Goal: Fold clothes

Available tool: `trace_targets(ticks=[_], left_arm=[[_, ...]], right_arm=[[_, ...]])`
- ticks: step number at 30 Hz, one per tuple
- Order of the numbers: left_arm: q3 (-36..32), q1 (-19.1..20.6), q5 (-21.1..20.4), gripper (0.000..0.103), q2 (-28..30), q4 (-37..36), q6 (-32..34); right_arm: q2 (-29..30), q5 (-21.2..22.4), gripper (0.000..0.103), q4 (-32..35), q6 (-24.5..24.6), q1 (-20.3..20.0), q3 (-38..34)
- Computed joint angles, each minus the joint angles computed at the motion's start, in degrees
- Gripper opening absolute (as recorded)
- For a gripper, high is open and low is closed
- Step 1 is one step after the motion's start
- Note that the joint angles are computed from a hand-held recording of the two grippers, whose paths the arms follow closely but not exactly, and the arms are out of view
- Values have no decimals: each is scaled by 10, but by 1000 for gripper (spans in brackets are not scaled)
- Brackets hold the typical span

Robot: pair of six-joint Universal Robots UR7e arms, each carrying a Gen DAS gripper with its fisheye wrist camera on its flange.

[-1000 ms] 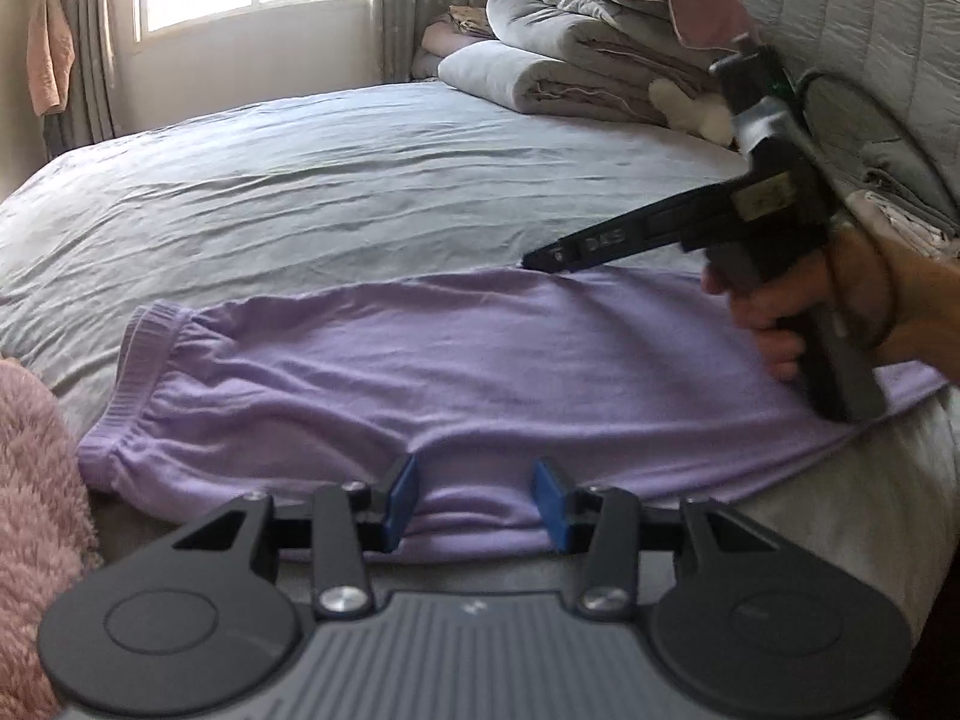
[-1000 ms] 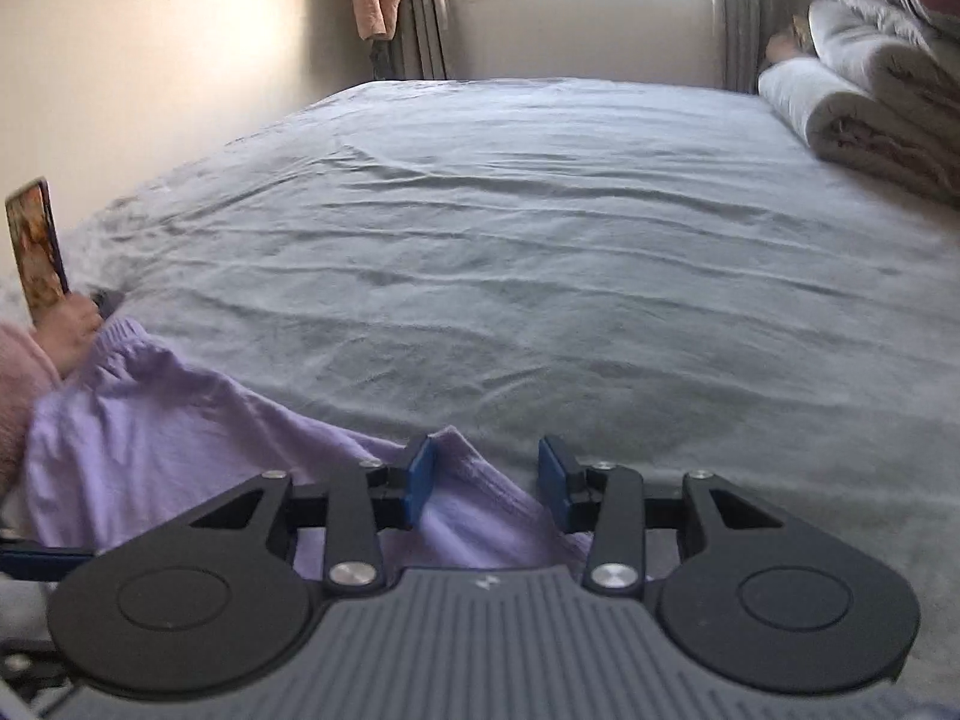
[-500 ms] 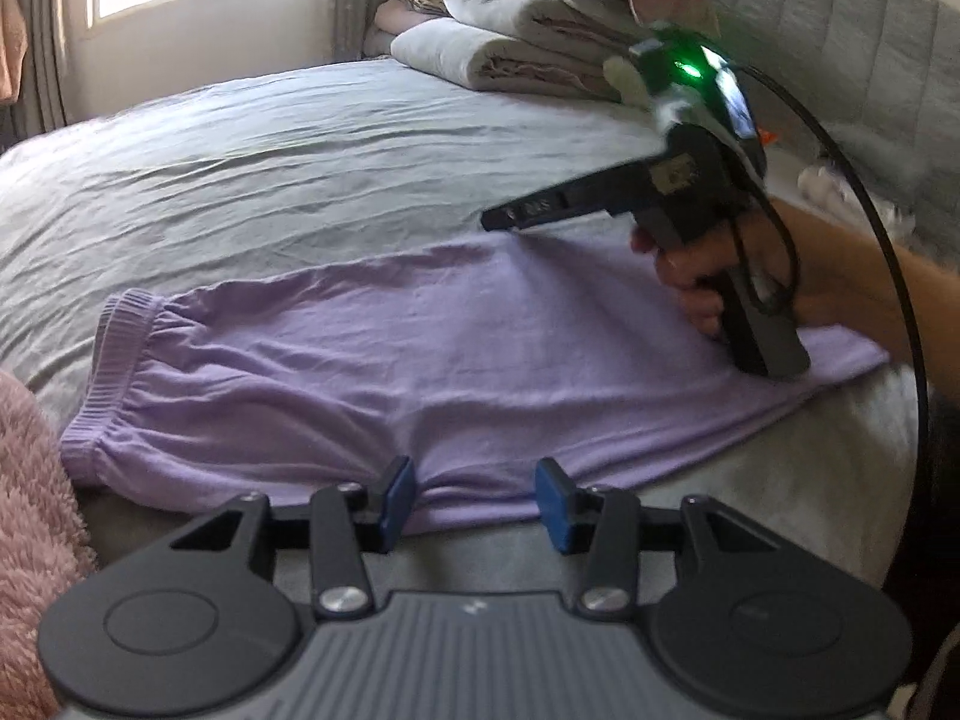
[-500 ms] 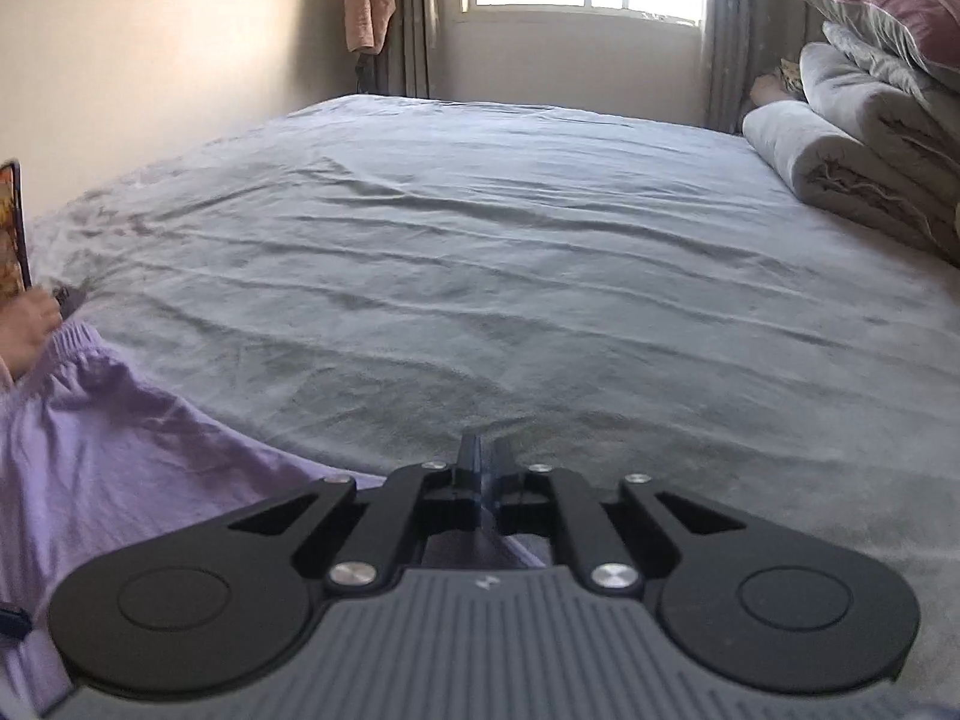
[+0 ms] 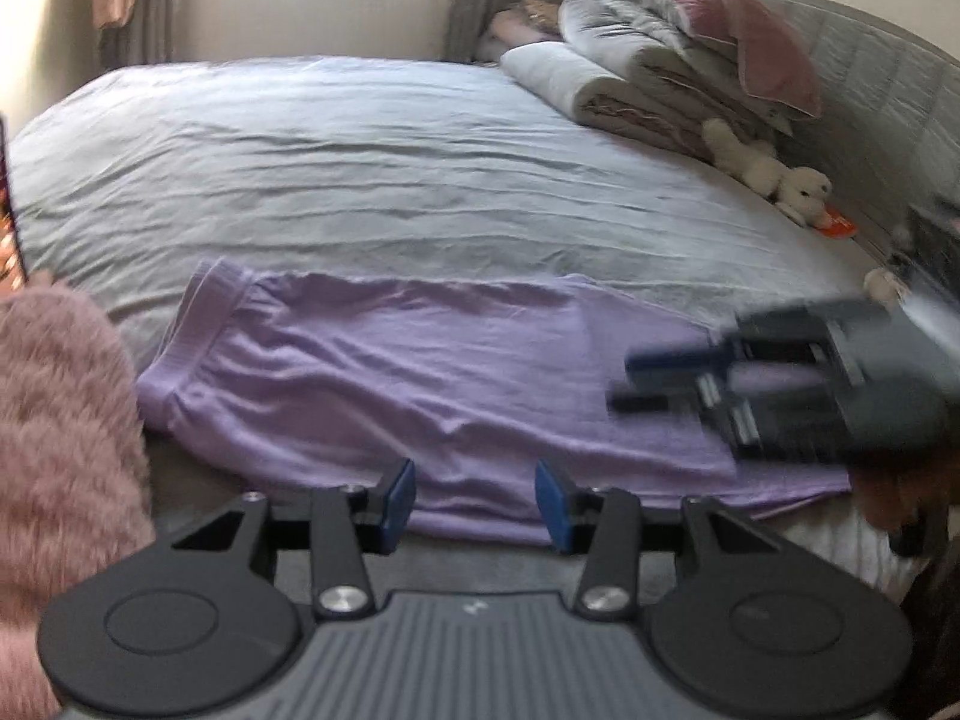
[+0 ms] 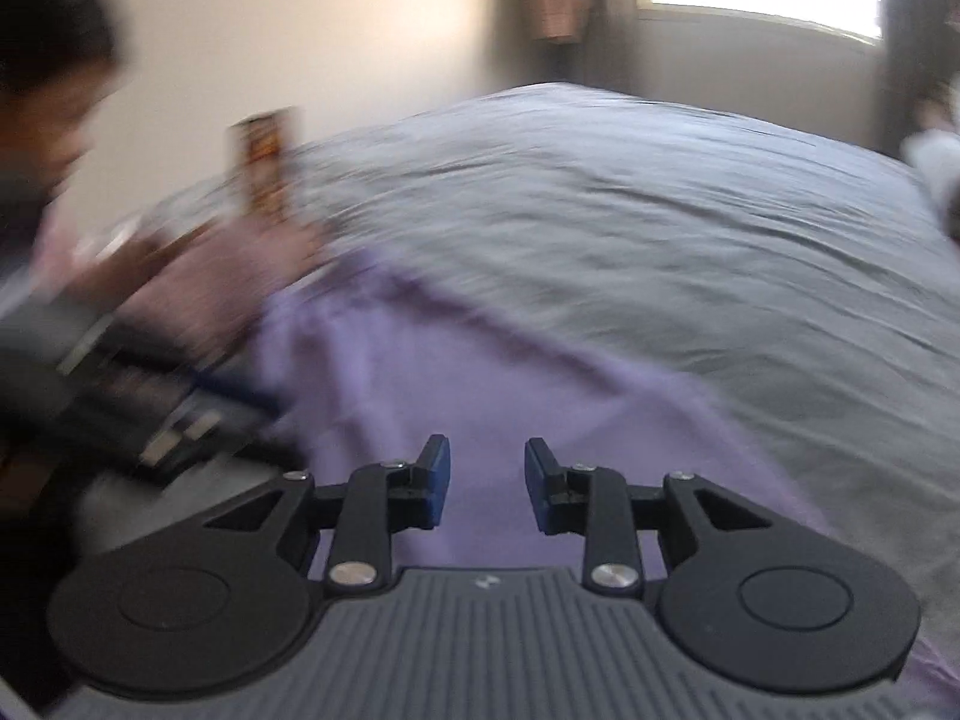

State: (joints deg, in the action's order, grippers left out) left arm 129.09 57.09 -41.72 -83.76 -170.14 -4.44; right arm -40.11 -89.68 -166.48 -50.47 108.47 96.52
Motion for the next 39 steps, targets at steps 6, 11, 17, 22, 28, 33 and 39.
trace_targets(ticks=[6,11,17,22,28,33,39], left_arm=[[-5,3,45,41,-6,62,-81],[-8,4,62,40,0,86,-108],[-12,5,90,36,12,78,-121],[-14,-3,136,10,24,96,-126],[-22,-2,126,2,7,146,-156],[-18,1,86,4,-4,114,-142],[-16,0,85,10,0,79,-142]], right_arm=[[-33,37,23,90,-100,-3,31],[-22,18,20,98,-134,4,32],[-15,-12,7,37,-175,6,53],[-20,-8,1,35,-183,5,57],[-36,14,2,134,-167,1,34],[-35,17,14,144,-155,0,29],[-31,39,14,91,-143,-2,36]])
